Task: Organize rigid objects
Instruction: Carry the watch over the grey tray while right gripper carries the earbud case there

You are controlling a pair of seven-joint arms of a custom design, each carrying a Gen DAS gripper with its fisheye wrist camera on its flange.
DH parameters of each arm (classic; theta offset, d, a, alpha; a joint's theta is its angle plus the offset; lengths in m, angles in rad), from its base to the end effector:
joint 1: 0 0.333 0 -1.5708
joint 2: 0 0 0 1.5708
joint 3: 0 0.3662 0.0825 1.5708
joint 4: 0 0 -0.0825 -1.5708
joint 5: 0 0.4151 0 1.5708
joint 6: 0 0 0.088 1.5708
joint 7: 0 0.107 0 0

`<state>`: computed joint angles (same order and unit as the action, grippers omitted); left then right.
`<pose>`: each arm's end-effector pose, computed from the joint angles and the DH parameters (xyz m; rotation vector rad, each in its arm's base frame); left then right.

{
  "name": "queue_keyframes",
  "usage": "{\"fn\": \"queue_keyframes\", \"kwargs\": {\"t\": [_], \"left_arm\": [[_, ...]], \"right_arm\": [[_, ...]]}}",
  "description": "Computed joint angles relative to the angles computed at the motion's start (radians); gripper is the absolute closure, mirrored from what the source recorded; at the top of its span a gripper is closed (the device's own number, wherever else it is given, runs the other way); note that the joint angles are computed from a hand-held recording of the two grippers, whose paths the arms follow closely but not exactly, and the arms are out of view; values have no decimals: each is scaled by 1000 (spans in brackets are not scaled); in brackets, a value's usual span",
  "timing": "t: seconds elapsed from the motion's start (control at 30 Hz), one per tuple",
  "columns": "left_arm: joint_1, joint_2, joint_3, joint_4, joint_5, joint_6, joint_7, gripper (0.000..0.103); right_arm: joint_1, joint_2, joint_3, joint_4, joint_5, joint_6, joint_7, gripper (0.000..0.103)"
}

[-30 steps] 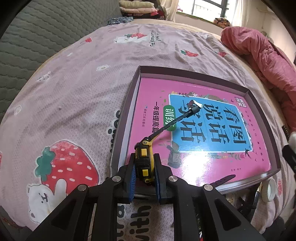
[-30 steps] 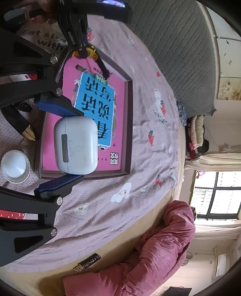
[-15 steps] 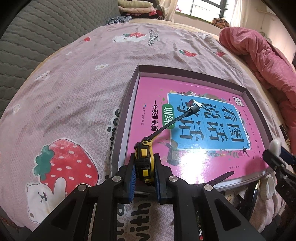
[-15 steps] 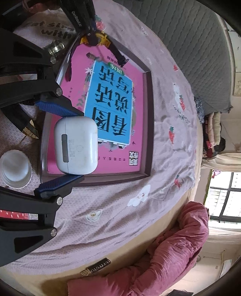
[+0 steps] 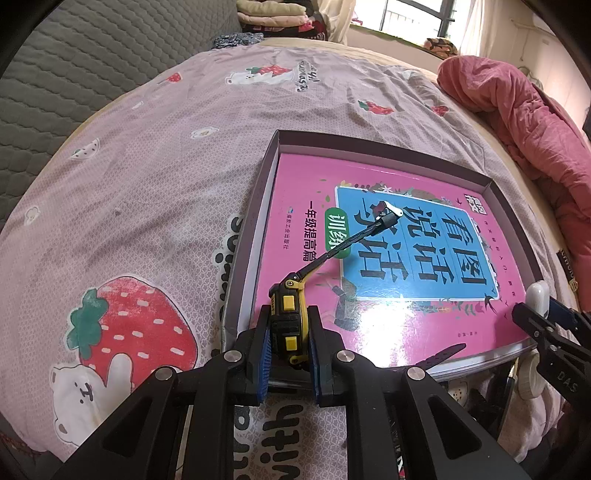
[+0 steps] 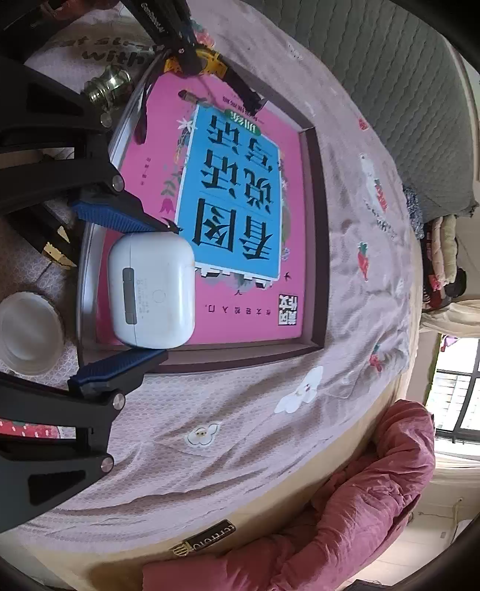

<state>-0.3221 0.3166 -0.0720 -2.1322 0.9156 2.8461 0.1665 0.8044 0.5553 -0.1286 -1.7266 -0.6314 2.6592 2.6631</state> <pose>0.5642 -0.2782 0.3122 -2.0965 1.7380 -0.5739 0.5652 0.4921 0.3227 -2.0181 1.7761 -0.5749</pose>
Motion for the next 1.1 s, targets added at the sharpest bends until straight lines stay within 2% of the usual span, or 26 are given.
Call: {"fn": "queue_keyframes", "kwargs": {"t": [0.4,0.6,1.1], "left_arm": [[7,-6,-2,-6,-11,4,7,85],[5,-7,4,-9,-2,0,-21,83],[6,-8,0,-3,33,-15,-36,83]], "right_arm": [[-23,41,38,65,76,-71,-113,44],[-16,47,33,79,104,-94,-132,44],[-20,35,36,58,133,-70,-132,44]]}}
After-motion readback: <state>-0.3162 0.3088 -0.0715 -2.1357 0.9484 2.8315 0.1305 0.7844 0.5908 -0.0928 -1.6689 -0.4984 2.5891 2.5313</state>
